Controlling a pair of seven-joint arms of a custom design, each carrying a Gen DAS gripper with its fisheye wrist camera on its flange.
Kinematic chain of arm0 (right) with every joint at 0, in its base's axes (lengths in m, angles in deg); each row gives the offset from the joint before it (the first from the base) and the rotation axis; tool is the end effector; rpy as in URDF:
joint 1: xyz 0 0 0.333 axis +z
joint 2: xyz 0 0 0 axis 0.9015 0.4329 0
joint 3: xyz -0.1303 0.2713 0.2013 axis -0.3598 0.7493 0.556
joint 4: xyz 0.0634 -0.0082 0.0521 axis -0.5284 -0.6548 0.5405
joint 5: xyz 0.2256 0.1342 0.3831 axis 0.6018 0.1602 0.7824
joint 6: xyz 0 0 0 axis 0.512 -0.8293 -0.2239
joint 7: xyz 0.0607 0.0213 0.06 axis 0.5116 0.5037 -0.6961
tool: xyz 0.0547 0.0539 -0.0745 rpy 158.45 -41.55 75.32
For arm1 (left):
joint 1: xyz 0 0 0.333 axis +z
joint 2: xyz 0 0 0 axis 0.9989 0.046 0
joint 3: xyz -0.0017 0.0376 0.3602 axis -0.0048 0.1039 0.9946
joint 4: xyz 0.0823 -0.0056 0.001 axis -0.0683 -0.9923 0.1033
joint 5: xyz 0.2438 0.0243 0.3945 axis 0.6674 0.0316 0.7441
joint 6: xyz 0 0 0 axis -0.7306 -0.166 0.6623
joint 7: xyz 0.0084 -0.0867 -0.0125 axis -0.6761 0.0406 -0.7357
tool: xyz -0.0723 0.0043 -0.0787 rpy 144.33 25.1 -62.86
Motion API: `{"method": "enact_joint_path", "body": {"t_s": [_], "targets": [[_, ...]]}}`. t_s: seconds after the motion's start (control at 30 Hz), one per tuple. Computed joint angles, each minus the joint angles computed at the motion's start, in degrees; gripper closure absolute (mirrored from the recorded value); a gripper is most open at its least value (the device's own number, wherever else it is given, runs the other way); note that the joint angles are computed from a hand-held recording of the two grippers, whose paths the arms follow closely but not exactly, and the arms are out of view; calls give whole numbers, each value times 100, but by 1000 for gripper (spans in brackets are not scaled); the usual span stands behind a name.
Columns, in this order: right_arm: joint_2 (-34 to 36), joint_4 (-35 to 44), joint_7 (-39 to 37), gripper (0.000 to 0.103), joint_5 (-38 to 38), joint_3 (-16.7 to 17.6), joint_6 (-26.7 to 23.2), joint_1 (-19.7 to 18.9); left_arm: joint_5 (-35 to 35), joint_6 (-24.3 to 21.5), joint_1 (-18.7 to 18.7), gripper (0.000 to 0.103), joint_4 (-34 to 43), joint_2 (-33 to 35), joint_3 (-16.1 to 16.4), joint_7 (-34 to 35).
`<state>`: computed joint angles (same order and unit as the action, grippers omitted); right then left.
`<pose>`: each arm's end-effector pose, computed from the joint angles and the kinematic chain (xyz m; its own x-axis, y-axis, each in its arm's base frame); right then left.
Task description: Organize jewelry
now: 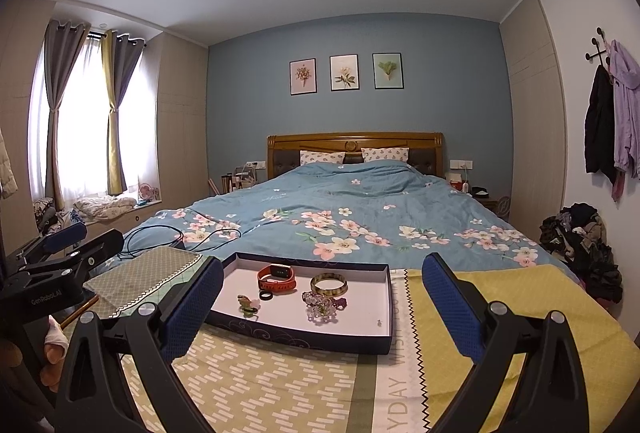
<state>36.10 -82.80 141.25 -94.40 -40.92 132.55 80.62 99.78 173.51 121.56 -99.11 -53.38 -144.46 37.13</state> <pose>0.4355 0.1551 0.5178 0.3922 -0.9197 -0.0170 -0.1651 -0.0522 -0.9849 0.3839 -0.3430 0.5418 0.2022 -0.9786 0.0379 -0.1697 -0.0731 -0.9828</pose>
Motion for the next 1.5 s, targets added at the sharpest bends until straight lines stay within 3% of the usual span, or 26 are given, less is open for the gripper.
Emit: {"method": "enact_joint_path", "body": {"t_s": [1.5], "targets": [[23,-15,2,7,76,34,93,-19,-95,100,193,6,64,-32,-130,-7]]}}
